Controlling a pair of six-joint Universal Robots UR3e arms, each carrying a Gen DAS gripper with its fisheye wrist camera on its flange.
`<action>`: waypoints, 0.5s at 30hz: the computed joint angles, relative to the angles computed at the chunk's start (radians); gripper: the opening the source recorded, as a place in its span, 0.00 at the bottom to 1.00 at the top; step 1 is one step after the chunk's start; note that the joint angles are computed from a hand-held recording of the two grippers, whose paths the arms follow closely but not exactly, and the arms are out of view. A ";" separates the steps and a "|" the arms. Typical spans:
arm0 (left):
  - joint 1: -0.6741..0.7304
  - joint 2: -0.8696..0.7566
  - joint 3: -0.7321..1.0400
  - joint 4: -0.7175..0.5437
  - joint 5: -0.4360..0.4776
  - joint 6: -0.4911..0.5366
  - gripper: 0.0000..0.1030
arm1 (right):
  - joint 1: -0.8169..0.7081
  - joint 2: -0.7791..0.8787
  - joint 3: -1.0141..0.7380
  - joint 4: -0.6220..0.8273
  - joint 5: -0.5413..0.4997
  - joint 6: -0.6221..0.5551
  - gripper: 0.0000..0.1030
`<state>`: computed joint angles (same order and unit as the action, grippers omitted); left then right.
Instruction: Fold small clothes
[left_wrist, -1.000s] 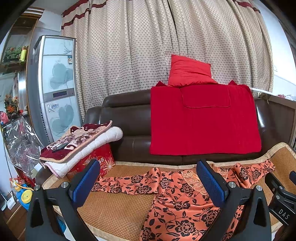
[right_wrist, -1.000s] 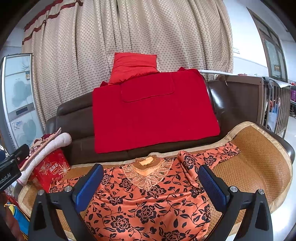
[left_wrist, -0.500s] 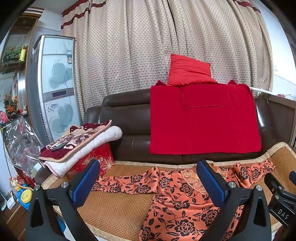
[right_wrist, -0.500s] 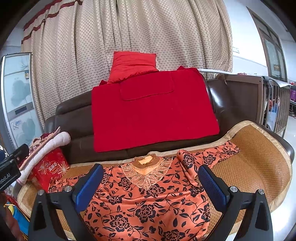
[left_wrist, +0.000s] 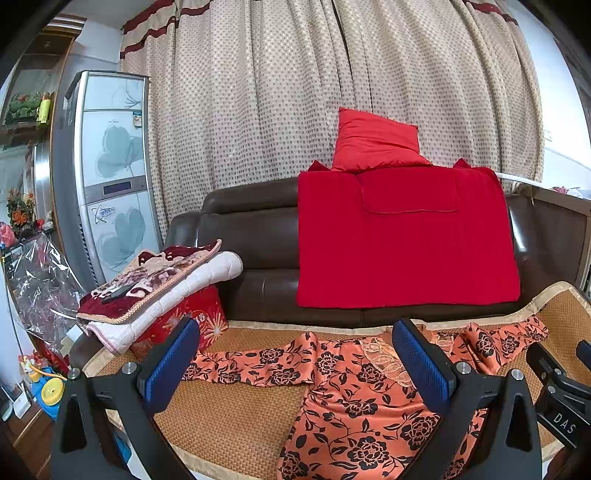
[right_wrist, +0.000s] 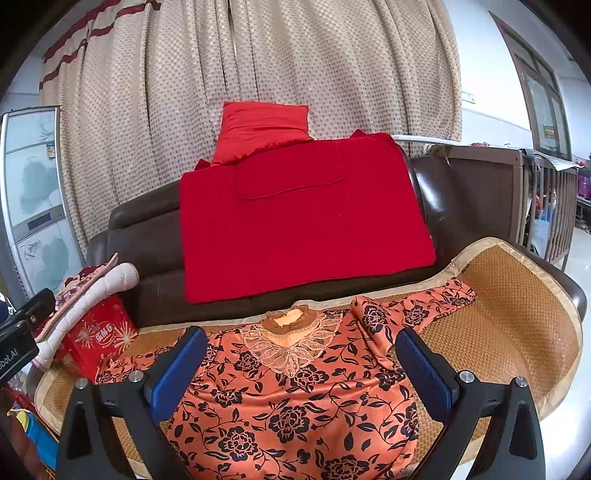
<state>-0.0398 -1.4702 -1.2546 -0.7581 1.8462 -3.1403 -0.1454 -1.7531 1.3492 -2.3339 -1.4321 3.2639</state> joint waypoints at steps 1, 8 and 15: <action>0.000 -0.001 0.002 -0.002 -0.001 0.001 1.00 | 0.001 0.002 -0.007 0.012 -0.001 0.003 1.00; -0.009 -0.018 0.007 0.003 0.005 -0.002 1.00 | 0.006 0.020 -0.031 0.051 -0.016 -0.002 1.00; -0.025 -0.073 0.040 0.002 0.016 0.001 1.00 | -0.008 0.046 -0.009 0.003 -0.016 -0.005 1.00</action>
